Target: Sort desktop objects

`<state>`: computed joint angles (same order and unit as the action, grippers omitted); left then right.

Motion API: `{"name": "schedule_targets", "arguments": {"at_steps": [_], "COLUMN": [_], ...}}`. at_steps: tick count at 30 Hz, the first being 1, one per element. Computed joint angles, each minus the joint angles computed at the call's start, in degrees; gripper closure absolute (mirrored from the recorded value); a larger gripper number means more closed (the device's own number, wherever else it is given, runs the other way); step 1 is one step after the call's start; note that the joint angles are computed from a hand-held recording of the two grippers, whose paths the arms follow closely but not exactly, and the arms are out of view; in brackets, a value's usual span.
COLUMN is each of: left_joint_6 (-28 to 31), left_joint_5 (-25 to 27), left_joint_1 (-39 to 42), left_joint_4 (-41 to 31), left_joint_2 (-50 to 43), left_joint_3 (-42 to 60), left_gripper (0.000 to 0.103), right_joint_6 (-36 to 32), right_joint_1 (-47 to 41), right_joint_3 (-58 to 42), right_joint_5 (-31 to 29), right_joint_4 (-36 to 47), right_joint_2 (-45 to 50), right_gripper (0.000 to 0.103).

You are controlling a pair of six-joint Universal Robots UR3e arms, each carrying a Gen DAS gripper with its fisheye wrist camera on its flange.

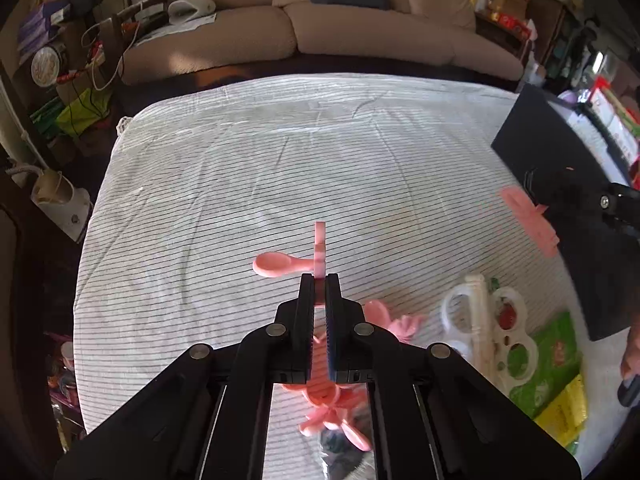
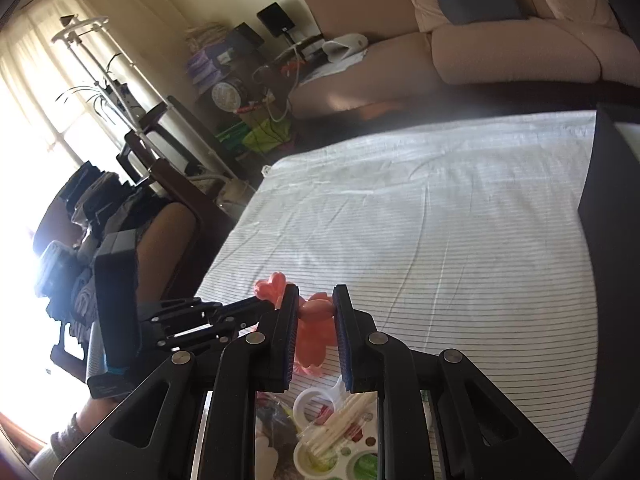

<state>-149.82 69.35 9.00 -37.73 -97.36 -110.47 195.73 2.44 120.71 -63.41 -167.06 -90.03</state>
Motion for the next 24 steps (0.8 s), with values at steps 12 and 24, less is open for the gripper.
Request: {"name": "schedule_targets", "arguments": {"at_steps": [12, 24], "left_joint_6": [-9.5, -29.4], "left_joint_5": [-4.5, 5.1], "left_joint_1": [-11.9, -44.0], "left_joint_4": [-16.4, -27.3], "left_joint_2": [8.7, -28.8], "left_joint_3": [14.8, 68.6], "left_gripper": [0.098, 0.098], "right_joint_6": [-25.6, -80.6], "right_joint_1": [-29.2, -80.9], "right_joint_3": [-3.8, -18.2], "right_joint_5": [13.4, 20.2], "right_joint_4": [46.2, 102.6], "right_joint_2": [-33.5, -38.7], "right_gripper": [0.086, 0.086]}}
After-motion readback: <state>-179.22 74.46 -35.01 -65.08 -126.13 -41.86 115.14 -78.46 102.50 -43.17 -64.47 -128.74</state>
